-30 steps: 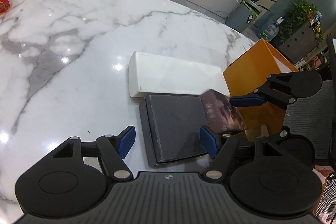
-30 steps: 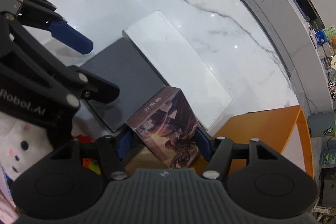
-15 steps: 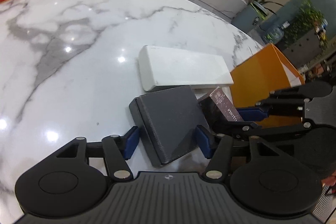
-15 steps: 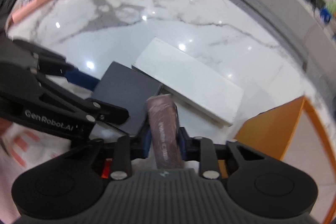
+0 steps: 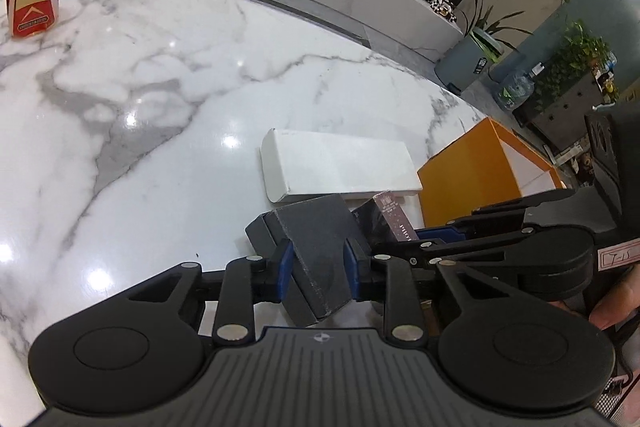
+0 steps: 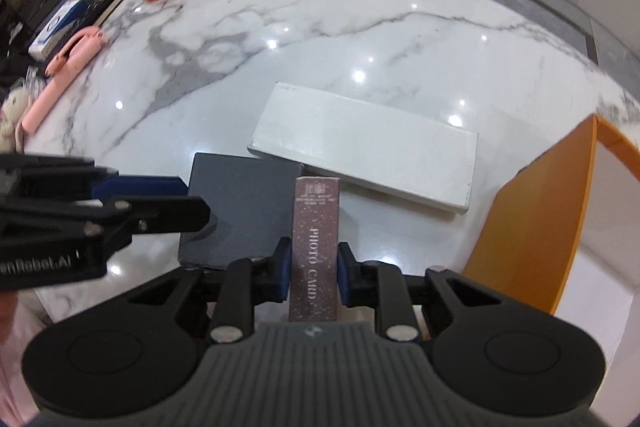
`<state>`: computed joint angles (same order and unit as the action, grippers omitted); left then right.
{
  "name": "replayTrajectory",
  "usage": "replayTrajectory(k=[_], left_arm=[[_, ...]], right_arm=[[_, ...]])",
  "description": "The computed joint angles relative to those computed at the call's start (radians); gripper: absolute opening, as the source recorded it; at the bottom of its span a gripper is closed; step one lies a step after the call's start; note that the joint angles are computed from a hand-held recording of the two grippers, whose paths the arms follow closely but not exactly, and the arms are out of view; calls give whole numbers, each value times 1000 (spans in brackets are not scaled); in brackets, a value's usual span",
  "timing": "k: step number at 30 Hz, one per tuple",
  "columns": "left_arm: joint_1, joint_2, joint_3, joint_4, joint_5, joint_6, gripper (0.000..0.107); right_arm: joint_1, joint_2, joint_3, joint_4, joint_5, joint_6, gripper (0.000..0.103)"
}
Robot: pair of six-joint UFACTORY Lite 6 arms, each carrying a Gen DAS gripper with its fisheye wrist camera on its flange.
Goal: Organize objects
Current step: 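Grasp the dark grey box with the left gripper while the right grasps the photo card box, then carry the grey box and photo card box over the orange box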
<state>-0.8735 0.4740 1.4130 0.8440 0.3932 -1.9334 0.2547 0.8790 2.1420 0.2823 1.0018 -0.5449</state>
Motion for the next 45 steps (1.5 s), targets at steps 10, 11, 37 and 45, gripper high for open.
replayTrajectory(k=[10, 11, 37, 45], left_arm=[[-1, 25, 113, -61, 1, 130, 22], [-3, 49, 146, -82, 20, 156, 17], [-10, 392, 691, -389, 465, 415, 64], [-22, 425, 762, -418, 552, 479, 49]], right_arm=[[-48, 85, 108, 130, 105, 37, 24], [-50, 95, 120, 149, 128, 39, 24], [-47, -88, -164, 140, -39, -45, 25], [-38, -105, -182, 128, -36, -58, 27]])
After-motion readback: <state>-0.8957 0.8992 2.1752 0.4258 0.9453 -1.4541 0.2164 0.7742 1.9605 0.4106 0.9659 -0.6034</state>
